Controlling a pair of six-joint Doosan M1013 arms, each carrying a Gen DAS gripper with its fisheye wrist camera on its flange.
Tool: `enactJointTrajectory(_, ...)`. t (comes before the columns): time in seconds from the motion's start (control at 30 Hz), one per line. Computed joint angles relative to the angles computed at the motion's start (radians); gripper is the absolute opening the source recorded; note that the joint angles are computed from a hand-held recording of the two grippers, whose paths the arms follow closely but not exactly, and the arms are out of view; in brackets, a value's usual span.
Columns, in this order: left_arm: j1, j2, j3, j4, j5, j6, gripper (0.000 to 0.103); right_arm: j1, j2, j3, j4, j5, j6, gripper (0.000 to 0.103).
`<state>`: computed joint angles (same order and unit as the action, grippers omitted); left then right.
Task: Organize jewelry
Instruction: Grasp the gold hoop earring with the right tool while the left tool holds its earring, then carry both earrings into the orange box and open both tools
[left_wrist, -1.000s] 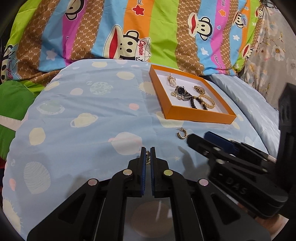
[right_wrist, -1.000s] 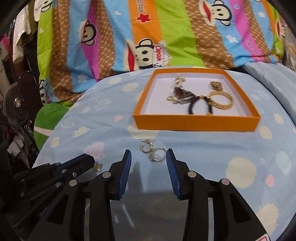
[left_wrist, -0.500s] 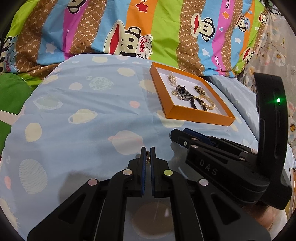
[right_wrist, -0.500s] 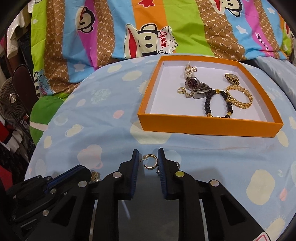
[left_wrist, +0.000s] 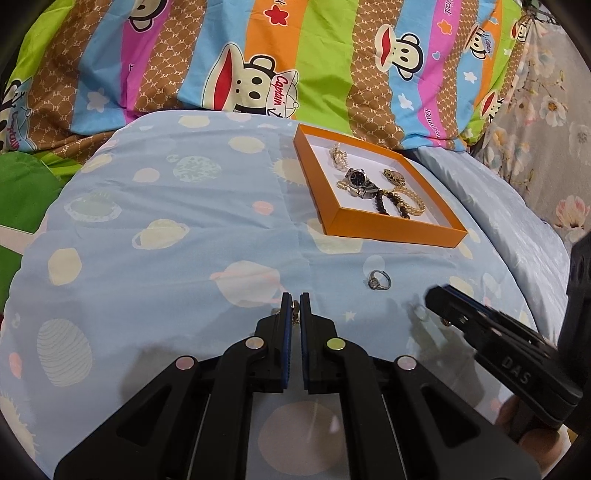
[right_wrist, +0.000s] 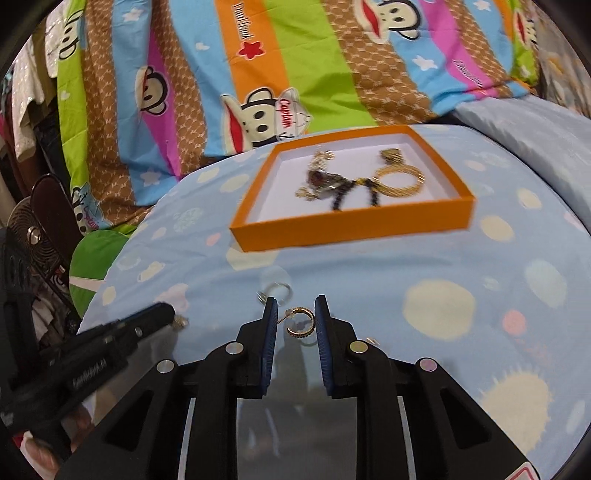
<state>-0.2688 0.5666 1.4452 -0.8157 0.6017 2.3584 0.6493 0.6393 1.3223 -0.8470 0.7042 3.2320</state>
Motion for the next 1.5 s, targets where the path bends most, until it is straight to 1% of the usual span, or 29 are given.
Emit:
enactJointTrajectory(0.1,-0.004,-0.004,0.006,0.001,-0.011,0.012,0.003,0.007,-0.020,0.036,-0.026,0.012,0.050,0.019)
enactJointTrajectory(0.3,-0.012,-0.015,0.018,0.012,-0.039,0.023,0.003,0.015,-0.038,0.065,-0.066,0.027,0.099,0.019)
enactJointTrajectory(0.4,-0.014,-0.017,0.014,0.006,-0.029,0.028,0.003,0.015,-0.044,0.071,-0.086,0.030,0.112,0.019)
enactJointTrajectory(0.47,-0.017,-0.017,0.009,-0.007,-0.016,0.041,0.003,0.012,-0.047,0.072,-0.102,0.034,0.117,0.019)
enactJointTrajectory(0.7,-0.041,-0.007,-0.038,-0.046,-0.022,0.080,0.003,-0.014,-0.055,0.060,-0.151,0.040,0.108,0.019)
enactJointTrajectory(0.87,-0.058,0.026,-0.125,-0.065,-0.015,0.076,0.003,-0.050,-0.051,0.030,-0.165,0.023,0.069,0.019)
enactJointTrajectory(0.97,-0.069,0.059,-0.192,-0.048,-0.010,0.042,0.003,-0.076,-0.037,-0.003,-0.156,0.010,0.031,0.019)
enactJointTrajectory(1.03,-0.076,0.092,-0.251,-0.021,0.008,0.005,0.003,-0.093,-0.024,-0.026,-0.138,0.002,0.002,0.019)
enactJointTrajectory(1.1,-0.085,0.121,-0.300,0.025,0.009,-0.039,0.003,-0.117,-0.007,-0.056,-0.092,-0.018,-0.050,0.019)
enactJointTrajectory(1.17,-0.093,0.159,-0.363,0.074,0.034,-0.092,0.003,-0.140,0.014,-0.092,-0.037,-0.033,-0.110,0.019)
enactJointTrajectory(1.23,-0.099,0.196,-0.422,0.118,0.067,-0.144,0.003,-0.157,0.036,-0.129,0.012,-0.031,-0.168,0.019)
enactJointTrajectory(1.37,-0.108,0.257,-0.518,0.188,0.107,-0.219,0.003,-0.186,0.081,-0.204,0.090,-0.014,-0.268,0.019)
enactJointTrajectory(1.5,-0.114,0.301,-0.581,0.244,0.131,-0.267,0.003,-0.204,0.119,-0.266,0.153,0.009,-0.347,0.019)
